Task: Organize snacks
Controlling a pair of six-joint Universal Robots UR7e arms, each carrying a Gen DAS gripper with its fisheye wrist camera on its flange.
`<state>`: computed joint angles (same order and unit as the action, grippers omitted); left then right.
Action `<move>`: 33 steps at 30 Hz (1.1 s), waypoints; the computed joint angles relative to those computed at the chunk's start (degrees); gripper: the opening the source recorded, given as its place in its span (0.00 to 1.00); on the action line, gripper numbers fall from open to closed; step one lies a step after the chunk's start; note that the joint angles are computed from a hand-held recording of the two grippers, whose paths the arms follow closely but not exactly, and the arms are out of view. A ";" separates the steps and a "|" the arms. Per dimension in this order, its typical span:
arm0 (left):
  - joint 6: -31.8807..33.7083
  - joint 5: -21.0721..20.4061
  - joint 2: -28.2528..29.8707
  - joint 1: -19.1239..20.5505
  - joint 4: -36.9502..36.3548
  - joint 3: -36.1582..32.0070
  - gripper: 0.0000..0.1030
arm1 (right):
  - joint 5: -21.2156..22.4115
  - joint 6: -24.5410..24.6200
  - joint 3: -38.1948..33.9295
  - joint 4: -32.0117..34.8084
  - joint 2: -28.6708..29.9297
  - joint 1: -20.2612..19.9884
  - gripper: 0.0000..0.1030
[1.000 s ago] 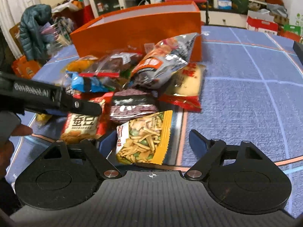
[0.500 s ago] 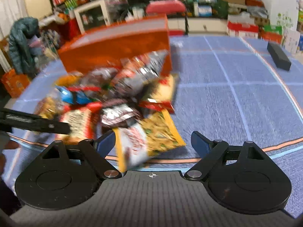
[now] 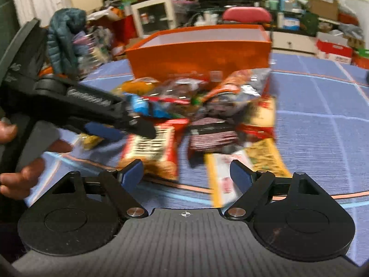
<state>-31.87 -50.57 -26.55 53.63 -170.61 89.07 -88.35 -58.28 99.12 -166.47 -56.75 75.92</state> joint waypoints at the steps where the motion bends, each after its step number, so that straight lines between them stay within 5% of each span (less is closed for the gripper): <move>1: 0.24 -0.02 0.39 -0.01 0.42 -0.53 0.71 | -0.75 0.57 -0.43 -1.54 0.32 -0.04 0.72; 9: -0.17 4.09 5.13 -0.59 6.46 -7.12 0.72 | -5.93 0.23 -8.83 1.93 4.74 0.26 0.82; 20: 3.01 14.45 9.83 -2.59 17.17 -13.36 0.72 | -8.47 -0.53 -9.13 -1.99 7.24 0.14 0.77; 29: 1.50 15.16 9.78 -2.74 17.77 -13.12 0.73 | -8.79 -0.53 -8.77 -4.25 7.59 -0.09 0.86; 33: 1.70 15.79 10.47 -2.80 16.92 -13.72 0.73 | -7.96 -2.36 -7.61 -7.98 7.89 -0.41 0.76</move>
